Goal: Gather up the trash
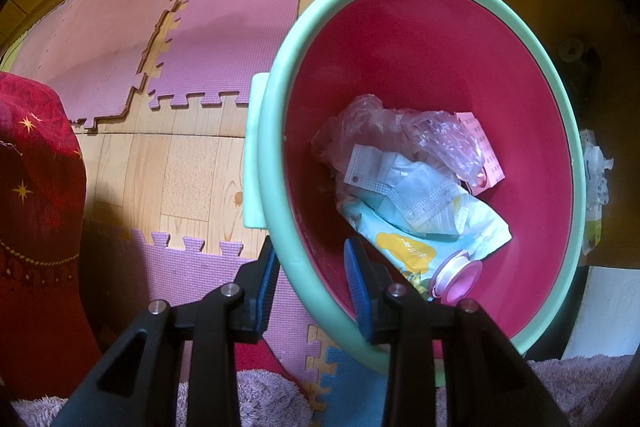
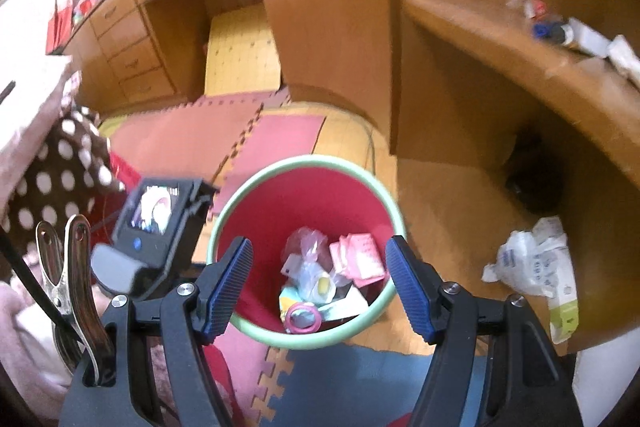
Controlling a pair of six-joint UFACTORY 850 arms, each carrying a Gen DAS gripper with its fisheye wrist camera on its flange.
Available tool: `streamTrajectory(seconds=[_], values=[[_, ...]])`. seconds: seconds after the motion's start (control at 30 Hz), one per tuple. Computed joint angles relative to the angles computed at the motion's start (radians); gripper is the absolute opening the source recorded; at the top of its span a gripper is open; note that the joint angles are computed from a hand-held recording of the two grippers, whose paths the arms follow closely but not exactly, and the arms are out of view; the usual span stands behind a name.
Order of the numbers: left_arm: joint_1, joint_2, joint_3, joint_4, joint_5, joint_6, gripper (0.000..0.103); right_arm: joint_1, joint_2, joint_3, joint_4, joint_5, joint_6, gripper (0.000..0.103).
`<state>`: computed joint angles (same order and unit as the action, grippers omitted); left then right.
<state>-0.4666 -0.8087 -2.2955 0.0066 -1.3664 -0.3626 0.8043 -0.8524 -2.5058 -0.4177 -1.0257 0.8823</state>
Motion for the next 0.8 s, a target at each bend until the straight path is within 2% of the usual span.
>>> streamTrajectory(seconds=[0.37,0.8], values=[[0.000,0.000,-0.001,0.000,0.000,0.001,0.035,0.000,0.128,0.128,-0.146,0.006,0.151,0.071],[0.000,0.003,0.006,0.004,0.002,0.002,0.035,-0.021,0.232,0.238,-0.250,-0.036,0.207,0.071]])
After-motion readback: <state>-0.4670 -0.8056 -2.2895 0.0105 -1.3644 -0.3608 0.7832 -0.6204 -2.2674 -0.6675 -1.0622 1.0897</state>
